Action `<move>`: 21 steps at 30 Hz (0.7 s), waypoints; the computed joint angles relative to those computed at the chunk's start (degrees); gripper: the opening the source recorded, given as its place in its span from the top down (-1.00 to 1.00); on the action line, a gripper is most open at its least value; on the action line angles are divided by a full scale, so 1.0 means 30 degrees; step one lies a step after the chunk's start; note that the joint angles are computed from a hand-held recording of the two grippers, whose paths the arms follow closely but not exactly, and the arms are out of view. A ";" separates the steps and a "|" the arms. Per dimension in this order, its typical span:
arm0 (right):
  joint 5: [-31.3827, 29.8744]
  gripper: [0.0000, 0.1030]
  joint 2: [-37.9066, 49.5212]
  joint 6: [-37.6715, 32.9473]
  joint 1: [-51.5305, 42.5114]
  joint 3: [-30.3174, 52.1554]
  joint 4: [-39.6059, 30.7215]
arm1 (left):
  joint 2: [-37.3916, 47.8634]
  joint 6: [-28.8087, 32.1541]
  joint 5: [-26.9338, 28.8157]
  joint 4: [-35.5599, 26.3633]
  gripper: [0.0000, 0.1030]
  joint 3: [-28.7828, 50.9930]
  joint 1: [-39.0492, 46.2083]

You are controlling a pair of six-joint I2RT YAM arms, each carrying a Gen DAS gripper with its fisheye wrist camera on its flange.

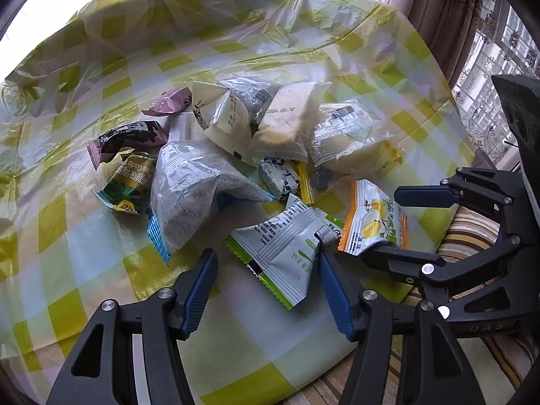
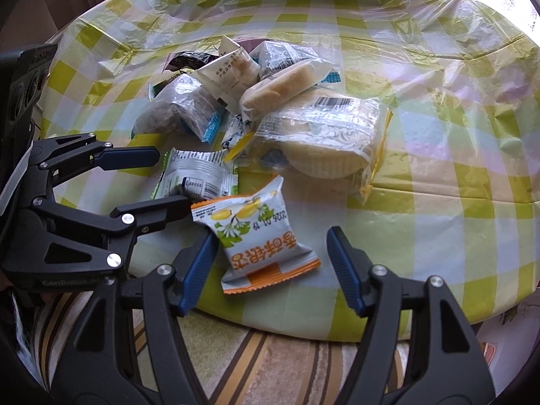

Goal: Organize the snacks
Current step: 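Move both open tools back over the snack pile, then grasp yellow lemon-print packet with right tool while left tool grasps white-green packet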

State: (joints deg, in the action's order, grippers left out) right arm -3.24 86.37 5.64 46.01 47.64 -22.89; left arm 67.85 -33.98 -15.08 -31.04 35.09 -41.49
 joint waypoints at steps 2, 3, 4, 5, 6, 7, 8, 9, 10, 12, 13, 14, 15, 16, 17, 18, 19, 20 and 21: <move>0.0154 -0.35 0.0225 -0.0001 0.0097 0.0152 -0.0053 | 0.0085 0.0359 -0.0213 -0.0124 -0.21 0.0097 -0.0047; 0.0209 -0.33 0.0275 0.0017 0.0113 0.0166 -0.0045 | 0.0100 0.0599 -0.0228 -0.0166 -0.21 0.0138 -0.0054; 0.0210 -0.27 0.0316 0.0029 0.0092 0.0187 -0.0051 | 0.0095 0.0913 -0.0173 -0.0158 -0.25 0.0163 -0.0113; 0.0250 -0.09 0.0367 0.0090 0.0058 0.0213 -0.0059 | -0.0011 0.1246 -0.0173 -0.0129 -0.30 0.0111 -0.0208; 0.0294 0.07 0.0497 0.0138 0.0001 0.0298 -0.0120 | -0.0064 0.1486 -0.0223 -0.0134 -0.32 0.0122 -0.0330; 0.0320 0.10 0.0612 0.0187 -0.0037 0.0354 -0.0158 | -0.0119 0.1687 -0.0249 -0.0139 -0.34 0.0138 -0.0398; 0.0394 0.14 0.0588 0.0206 -0.0052 0.0339 -0.0109 | -0.0132 0.1789 -0.0245 -0.0097 -0.35 0.0178 -0.0434; 0.0413 0.15 0.0587 0.0199 -0.0066 0.0326 -0.0096 | -0.0137 0.1916 -0.0115 0.0030 -0.35 0.0196 -0.0345; 0.0464 0.16 0.0565 0.0204 -0.0050 0.0294 -0.0058 | -0.0124 0.2069 0.0051 0.0188 -0.35 0.0204 -0.0256; 0.0718 0.17 0.0456 0.0382 0.0002 0.0145 0.0063 | 0.0057 0.2441 0.0149 0.0381 -0.35 0.0322 -0.0264; 0.0888 0.17 0.0398 0.0519 0.0016 0.0068 0.0111 | 0.0192 0.2589 0.0118 0.0449 -0.35 0.0411 -0.0301; 0.0974 0.18 0.0366 0.0585 -0.0030 0.0023 0.0134 | 0.0348 0.2758 0.0108 0.0495 -0.35 0.0513 -0.0348; 0.1086 0.18 0.0308 0.0687 -0.0035 -0.0018 0.0143 | 0.0552 0.2925 0.0016 0.0551 -0.35 0.0656 -0.0409; 0.1240 0.18 0.0269 0.0780 -0.0048 -0.0056 0.0141 | 0.0758 0.3032 -0.0062 0.0635 -0.35 0.0834 -0.0495; 0.1352 0.18 0.0236 0.0860 -0.0065 -0.0084 0.0116 | 0.0825 0.3164 -0.0024 0.0753 -0.35 0.0892 -0.0485; 0.1474 0.18 0.0224 0.0944 -0.0051 -0.0086 0.0108 | 0.0906 0.3318 0.0014 0.0866 -0.35 0.0954 -0.0454; 0.1661 0.18 0.0207 0.1046 -0.0037 -0.0093 0.0085 | 0.1032 0.3476 0.0035 0.0970 -0.35 0.1034 -0.0428; 0.1873 0.18 0.0167 0.1153 -0.0021 -0.0106 0.0032 | 0.1201 0.3641 0.0086 0.1071 -0.35 0.1116 -0.0371; 0.1933 0.18 0.0157 0.1195 -0.0062 -0.0111 0.0018 | 0.1421 0.3772 0.0191 0.1163 -0.35 0.1203 -0.0310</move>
State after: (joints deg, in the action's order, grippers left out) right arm 2.56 86.84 9.22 45.82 47.31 -22.84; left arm 72.12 -22.67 -14.51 -27.55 38.70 -42.42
